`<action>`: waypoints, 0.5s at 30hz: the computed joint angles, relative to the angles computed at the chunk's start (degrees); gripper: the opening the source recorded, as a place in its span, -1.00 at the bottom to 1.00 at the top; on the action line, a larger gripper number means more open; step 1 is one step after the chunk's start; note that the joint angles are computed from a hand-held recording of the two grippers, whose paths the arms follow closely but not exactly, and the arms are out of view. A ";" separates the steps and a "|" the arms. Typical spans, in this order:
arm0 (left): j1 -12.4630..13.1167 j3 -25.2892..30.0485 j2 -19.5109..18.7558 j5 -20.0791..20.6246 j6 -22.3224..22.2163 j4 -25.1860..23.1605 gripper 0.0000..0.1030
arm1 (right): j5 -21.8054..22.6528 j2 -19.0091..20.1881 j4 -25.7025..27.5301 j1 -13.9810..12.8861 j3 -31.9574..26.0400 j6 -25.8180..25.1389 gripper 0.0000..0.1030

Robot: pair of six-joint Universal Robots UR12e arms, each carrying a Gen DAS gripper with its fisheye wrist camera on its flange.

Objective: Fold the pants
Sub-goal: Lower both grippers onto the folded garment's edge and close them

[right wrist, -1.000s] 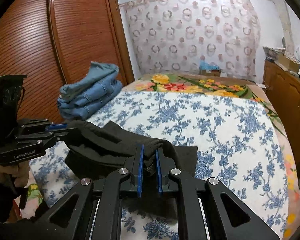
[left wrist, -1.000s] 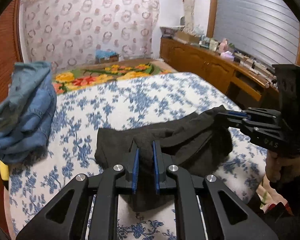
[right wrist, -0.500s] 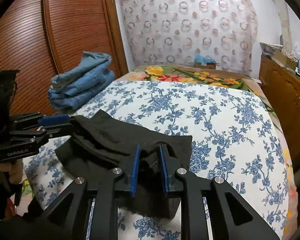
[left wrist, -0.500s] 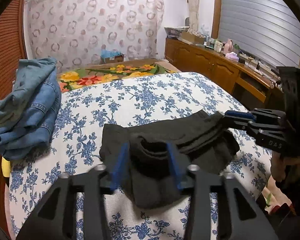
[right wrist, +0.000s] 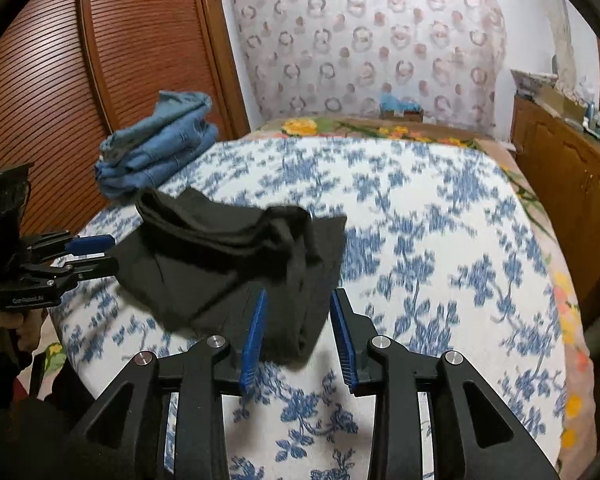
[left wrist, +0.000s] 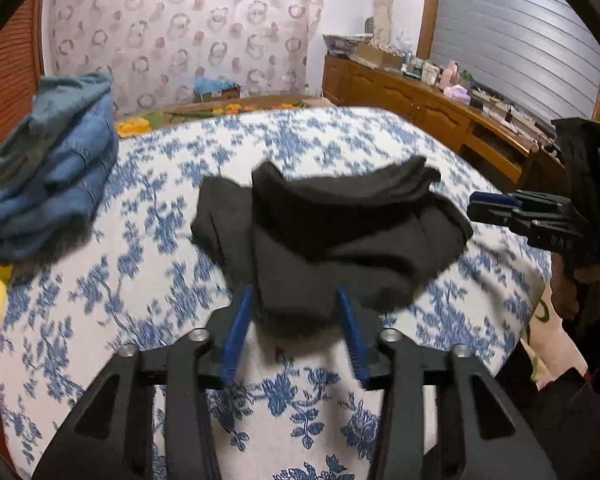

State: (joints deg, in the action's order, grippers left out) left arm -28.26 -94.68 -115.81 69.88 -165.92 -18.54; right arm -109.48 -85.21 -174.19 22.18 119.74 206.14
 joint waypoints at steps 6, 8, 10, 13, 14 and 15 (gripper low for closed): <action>-0.08 1.20 -0.99 -0.69 -0.19 -1.90 -0.24 | 3.43 0.35 2.54 -1.08 -0.77 0.59 -0.34; -0.20 1.63 -1.35 -0.35 -0.12 -1.88 -0.30 | 4.54 0.63 2.39 -1.40 -0.96 0.07 -0.34; -0.19 2.01 -1.63 -0.29 -0.39 -2.30 -0.39 | 4.94 0.78 2.66 -1.62 -1.09 -0.09 -0.36; -0.03 1.92 -1.60 -0.37 -0.67 -1.89 -0.76 | 6.57 0.80 1.88 -2.21 -0.74 -0.31 -0.75; -0.09 1.70 -1.46 0.19 -0.59 -1.31 -0.79 | 6.00 0.81 1.46 -2.16 -0.63 -0.25 -0.80; 0.01 1.39 -1.26 0.28 -1.35 -0.20 -0.80 | 3.72 0.75 1.70 -1.72 -0.65 0.29 -0.92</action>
